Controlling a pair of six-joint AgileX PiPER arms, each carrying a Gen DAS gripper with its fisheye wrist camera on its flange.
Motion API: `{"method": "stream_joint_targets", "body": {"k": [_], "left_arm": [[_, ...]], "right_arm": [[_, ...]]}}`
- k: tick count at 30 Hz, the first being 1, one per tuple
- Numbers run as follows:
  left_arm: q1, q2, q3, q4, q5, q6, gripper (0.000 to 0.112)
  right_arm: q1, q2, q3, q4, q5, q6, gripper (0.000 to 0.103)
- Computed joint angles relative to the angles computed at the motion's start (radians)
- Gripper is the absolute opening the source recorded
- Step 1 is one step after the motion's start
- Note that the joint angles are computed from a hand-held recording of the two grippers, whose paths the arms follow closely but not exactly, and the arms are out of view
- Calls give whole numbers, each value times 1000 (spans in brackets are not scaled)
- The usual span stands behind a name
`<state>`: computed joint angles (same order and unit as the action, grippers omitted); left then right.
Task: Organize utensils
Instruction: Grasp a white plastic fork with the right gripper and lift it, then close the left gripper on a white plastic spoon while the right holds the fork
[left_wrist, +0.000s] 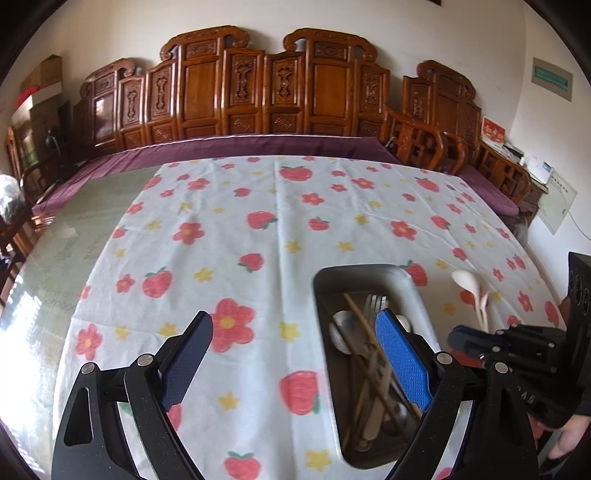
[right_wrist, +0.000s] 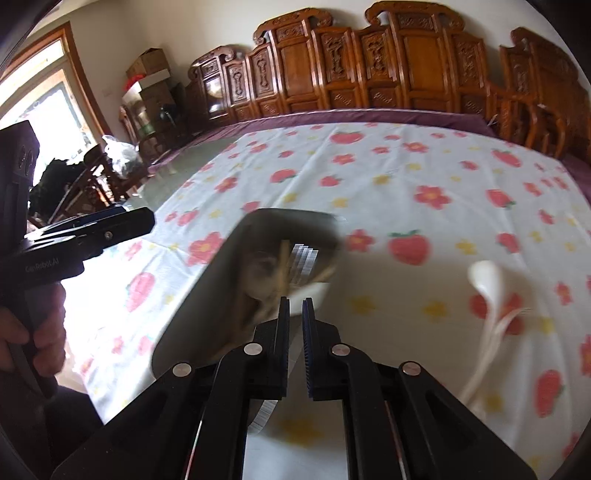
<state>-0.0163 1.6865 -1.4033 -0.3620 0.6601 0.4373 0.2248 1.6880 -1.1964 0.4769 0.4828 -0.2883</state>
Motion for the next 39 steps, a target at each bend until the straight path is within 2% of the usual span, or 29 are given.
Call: {"method": "stream_joint_targets", "body": {"k": [5,6,8,11,13,16,21,22,24,28,33,39], "left_arm": [[-82,-17,29,15,-26,-19,86],[-95,-18,33,22,-33,-29,86],[-126,-20,44,27,-43,-39,86],[-177,-23,68,62,-70,-76,86],[-201,-24,81,69,-82,-90,86],[-225,-18,96,34,-82,-80,86],[-267,-11,116,63,-97,-103,86],[-277,-12,121,68,-102,-107,86],[-292,-17,128,80,-107,-117,86],[-330,-31,148,104,-126,-136,86],[-378,-45,167,141,-145,-184,86],[-451,-31,151,280,-143,-332,86]], "right_arm": [[-149,-84,111,-63,-24,-43,10],[-174,-88,127,-68,-31,-55,13],[-232,-84,152,-82,-48,-76,23],[-290,-52,173,-78,-80,-107,24],[-326,-10,169,-17,-80,-162,24],[-337,34,163,66,-83,-231,24],[-320,85,131,57,-63,-204,24],[-325,88,132,78,-58,-223,23],[-340,85,138,121,-43,-252,13],[-368,72,138,167,-6,-281,5],[-407,24,164,250,24,-375,3],[-492,-23,177,326,57,-497,3]]}}
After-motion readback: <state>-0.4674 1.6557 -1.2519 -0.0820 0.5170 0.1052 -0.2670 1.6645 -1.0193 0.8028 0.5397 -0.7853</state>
